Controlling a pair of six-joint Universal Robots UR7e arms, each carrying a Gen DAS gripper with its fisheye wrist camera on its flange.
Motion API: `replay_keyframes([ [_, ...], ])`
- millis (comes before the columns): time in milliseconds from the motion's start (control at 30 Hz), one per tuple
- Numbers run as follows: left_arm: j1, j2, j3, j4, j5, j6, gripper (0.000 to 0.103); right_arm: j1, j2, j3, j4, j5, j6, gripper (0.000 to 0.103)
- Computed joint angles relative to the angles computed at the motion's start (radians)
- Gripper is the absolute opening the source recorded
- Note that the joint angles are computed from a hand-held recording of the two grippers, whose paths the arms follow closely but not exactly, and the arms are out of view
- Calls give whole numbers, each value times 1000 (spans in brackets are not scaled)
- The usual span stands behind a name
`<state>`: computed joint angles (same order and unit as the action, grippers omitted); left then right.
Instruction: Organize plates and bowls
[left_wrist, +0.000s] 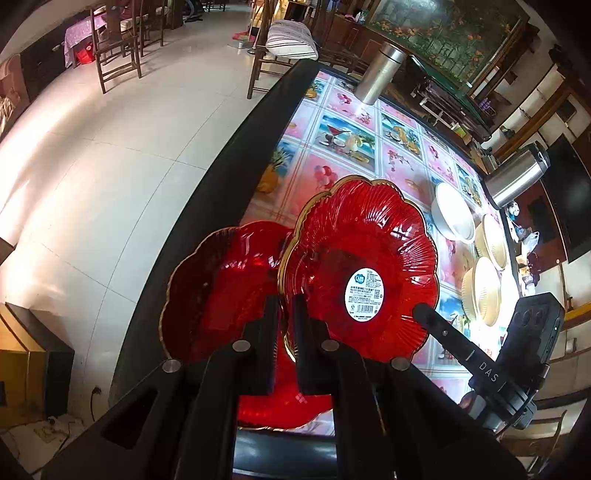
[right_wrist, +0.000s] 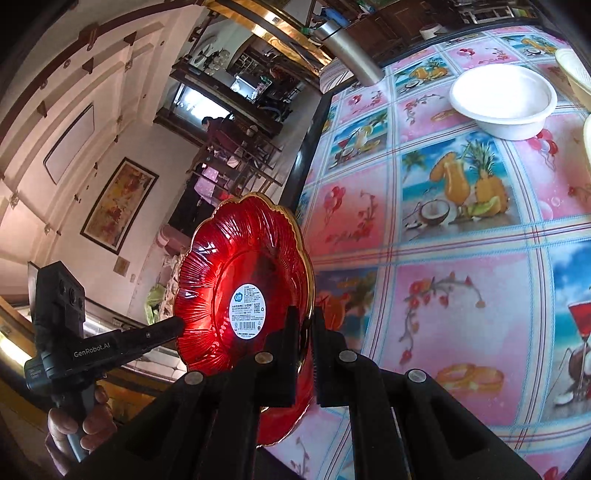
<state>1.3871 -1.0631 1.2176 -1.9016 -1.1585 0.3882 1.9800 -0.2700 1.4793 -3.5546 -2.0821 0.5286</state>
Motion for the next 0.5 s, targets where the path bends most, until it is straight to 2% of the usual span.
replay_keyframes([
  [133,30,-16,3,-7,29,18,5,30,44,-65,89,-14,4,6],
  [500,90,26,-22,3,91,32,6,34,128,-194,289,-24,51,6],
])
